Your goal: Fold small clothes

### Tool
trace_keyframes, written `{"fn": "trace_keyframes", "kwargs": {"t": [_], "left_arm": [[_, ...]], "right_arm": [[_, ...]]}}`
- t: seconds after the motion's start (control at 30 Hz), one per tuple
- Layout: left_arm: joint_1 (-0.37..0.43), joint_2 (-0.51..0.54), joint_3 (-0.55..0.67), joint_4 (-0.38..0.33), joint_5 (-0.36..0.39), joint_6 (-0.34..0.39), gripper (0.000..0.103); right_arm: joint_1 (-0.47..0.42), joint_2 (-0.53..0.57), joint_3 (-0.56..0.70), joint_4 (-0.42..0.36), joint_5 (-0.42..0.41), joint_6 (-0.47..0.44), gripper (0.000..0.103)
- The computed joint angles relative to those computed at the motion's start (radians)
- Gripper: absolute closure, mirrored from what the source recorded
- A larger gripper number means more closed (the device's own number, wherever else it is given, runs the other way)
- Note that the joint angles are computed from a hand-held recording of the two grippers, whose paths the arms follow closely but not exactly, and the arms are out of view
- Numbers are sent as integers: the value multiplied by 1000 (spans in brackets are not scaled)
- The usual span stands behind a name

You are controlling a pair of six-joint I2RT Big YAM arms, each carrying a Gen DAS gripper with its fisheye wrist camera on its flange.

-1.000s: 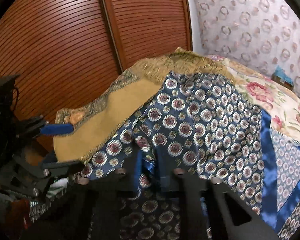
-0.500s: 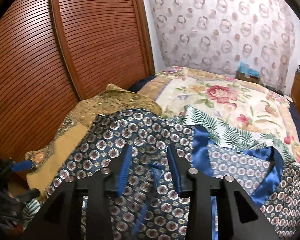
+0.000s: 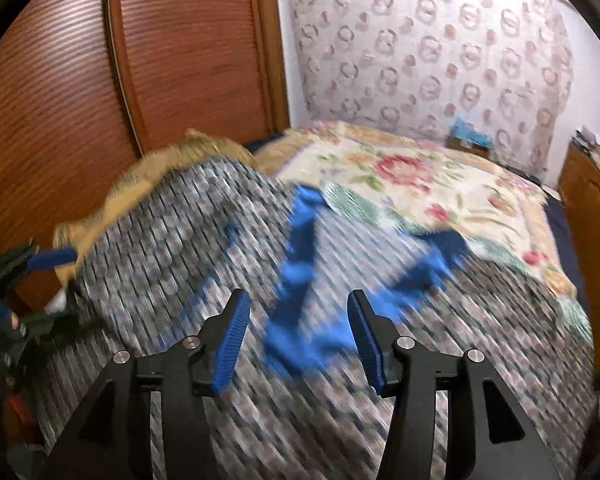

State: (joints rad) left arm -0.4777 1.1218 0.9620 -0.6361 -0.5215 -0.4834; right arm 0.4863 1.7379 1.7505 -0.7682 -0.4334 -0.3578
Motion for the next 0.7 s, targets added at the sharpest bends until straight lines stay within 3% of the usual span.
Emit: {"fn": "trace_keyframes", "kwargs": {"t": [0.27,0.57,0.7], "left_arm": [[-23,196,110,11,67,2,24],[-24,312,190,-33,133,-12,24],[-15,343,216,-85,159,-34,22]], "right_arm": [[-86,-44,-63,-126,101,-50,50],[-130,-62,-103,-135,182,-21,50],[-136,-76,-131,-112,170,-25,47]]}}
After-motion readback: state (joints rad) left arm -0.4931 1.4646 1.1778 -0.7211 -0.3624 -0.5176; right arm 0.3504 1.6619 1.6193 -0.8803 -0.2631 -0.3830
